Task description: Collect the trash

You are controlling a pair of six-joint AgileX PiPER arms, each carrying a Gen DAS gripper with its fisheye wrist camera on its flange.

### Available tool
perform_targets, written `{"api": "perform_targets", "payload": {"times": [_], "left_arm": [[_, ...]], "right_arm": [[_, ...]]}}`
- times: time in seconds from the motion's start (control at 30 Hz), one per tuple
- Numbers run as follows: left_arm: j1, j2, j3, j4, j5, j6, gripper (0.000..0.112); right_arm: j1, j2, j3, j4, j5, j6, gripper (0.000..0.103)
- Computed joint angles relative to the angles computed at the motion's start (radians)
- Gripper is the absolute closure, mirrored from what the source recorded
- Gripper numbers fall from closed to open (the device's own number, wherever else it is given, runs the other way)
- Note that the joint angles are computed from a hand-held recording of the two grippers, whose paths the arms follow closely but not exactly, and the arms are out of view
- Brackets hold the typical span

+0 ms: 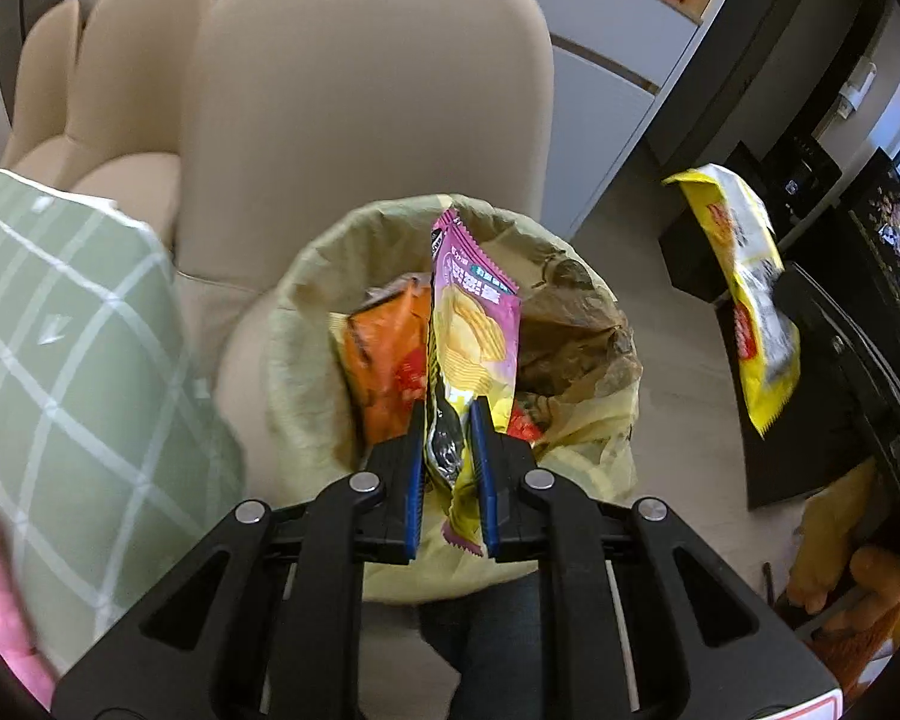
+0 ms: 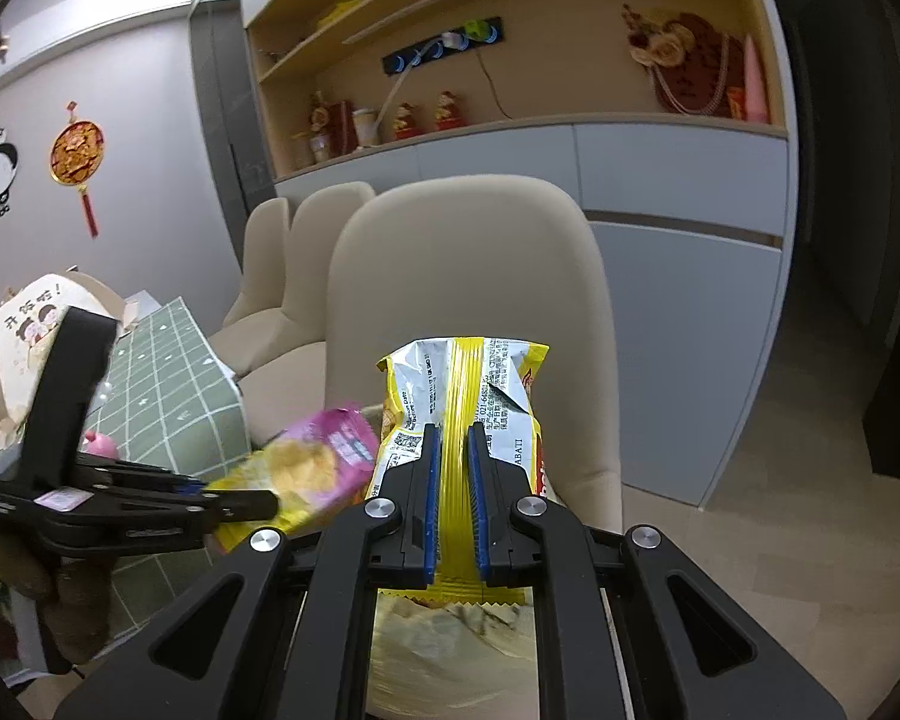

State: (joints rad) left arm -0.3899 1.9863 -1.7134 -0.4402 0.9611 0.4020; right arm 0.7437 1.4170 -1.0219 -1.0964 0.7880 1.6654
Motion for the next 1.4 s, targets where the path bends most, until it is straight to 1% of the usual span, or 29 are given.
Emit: {"api": "perform_targets", "payload": {"times": [0.1, 0.13, 0.17, 0.23, 0.3, 0.37, 0.4, 0.5, 0.6, 0.67, 0.73, 0.8, 0.87, 0.97, 1.03, 1.1, 1.17, 1.2, 1.23, 1.27, 1.3, 1.33, 1.4], "left_arm": [[-0.026, 0.059, -0.059, -0.017, -0.001, 0.002, 0.098], [-0.027, 0.075, -0.085, -0.021, 0.010, 0.007, 0.091], [-0.030, 0.085, -0.097, -0.023, 0.010, 0.008, 0.080], [-0.023, 0.086, -0.100, -0.034, -0.002, -0.003, 0.072], [-0.004, 0.066, -0.080, -0.047, -0.008, -0.010, 0.070], [0.021, 0.004, -0.007, -0.057, -0.044, 0.004, 0.068], [0.039, -0.043, 0.049, -0.070, -0.076, 0.031, 0.068], [0.097, -0.167, 0.185, -0.108, -0.146, 0.102, 0.063], [0.152, -0.252, 0.249, -0.129, -0.160, 0.121, 0.063], [0.208, -0.320, 0.304, -0.154, -0.171, 0.152, 0.062], [0.264, -0.373, 0.351, -0.168, -0.175, 0.178, 0.061], [0.336, -0.413, 0.383, -0.191, -0.151, 0.217, 0.060], [0.402, -0.441, 0.413, -0.217, -0.133, 0.262, 0.060], [0.496, -0.487, 0.480, -0.256, -0.134, 0.327, 0.060], [0.552, -0.498, 0.501, -0.270, -0.112, 0.358, 0.060], [0.594, -0.504, 0.513, -0.282, -0.092, 0.378, 0.059], [0.630, -0.513, 0.526, -0.294, -0.082, 0.396, 0.058], [0.651, -0.524, 0.537, -0.306, -0.072, 0.415, 0.056], [0.665, -0.536, 0.550, -0.317, -0.066, 0.437, 0.052], [0.674, -0.549, 0.561, -0.324, -0.062, 0.456, 0.050], [0.689, -0.572, 0.585, -0.336, -0.060, 0.491, 0.049], [0.701, -0.593, 0.608, -0.345, -0.057, 0.520, 0.044], [0.731, -0.640, 0.659, -0.369, -0.046, 0.586, 0.038]], "right_arm": [[-0.005, -0.008, 0.017, 0.007, 0.005, 0.006, 0.093], [-0.008, -0.010, 0.021, 0.010, 0.002, 0.007, 0.093], [-0.015, -0.012, 0.025, 0.015, -0.005, 0.008, 0.093], [-0.026, -0.010, 0.026, 0.025, -0.022, 0.001, 0.093], [-0.040, 0.001, 0.019, 0.041, -0.046, -0.019, 0.093], [-0.062, 0.024, 0.003, 0.064, -0.084, -0.050, 0.093], [-0.072, 0.041, -0.006, 0.075, -0.109, -0.060, 0.093], [-0.110, 0.101, -0.047, 0.122, -0.198, -0.109, 0.093], [-0.153, 0.199, -0.128, 0.231, -0.284, -0.226, 0.093], [-0.171, 0.273, -0.195, 0.324, -0.303, -0.330, 0.093], [-0.184, 0.360, -0.279, 0.451, -0.291, -0.470, 0.093], [-0.203, 0.447, -0.357, 0.603, -0.258, -0.627, 0.093], [-0.218, 0.506, -0.405, 0.709, -0.237, -0.725, 0.093], [-0.221, 0.554, -0.436, 0.754, -0.206, -0.750, 0.093], [-0.211, 0.556, -0.435, 0.731, -0.203, -0.713, 0.092], [-0.197, 0.544, -0.434, 0.697, -0.194, -0.674, 0.088], [-0.172, 0.525, -0.440, 0.650, -0.158, -0.629, 0.073], [-0.154, 0.510, -0.435, 0.604, -0.146, -0.584, 0.060], [-0.131, 0.483, -0.419, 0.544, -0.139, -0.526, 0.057], [-0.109, 0.462, -0.408, 0.499, -0.127, -0.478, 0.057], [-0.085, 0.444, -0.405, 0.460, -0.099, -0.435, 0.054], [-0.052, 0.422, -0.406, 0.412, -0.055, -0.381, 0.053], [0.032, 0.366, -0.392, 0.328, 0.010, -0.278, 0.053]]}}
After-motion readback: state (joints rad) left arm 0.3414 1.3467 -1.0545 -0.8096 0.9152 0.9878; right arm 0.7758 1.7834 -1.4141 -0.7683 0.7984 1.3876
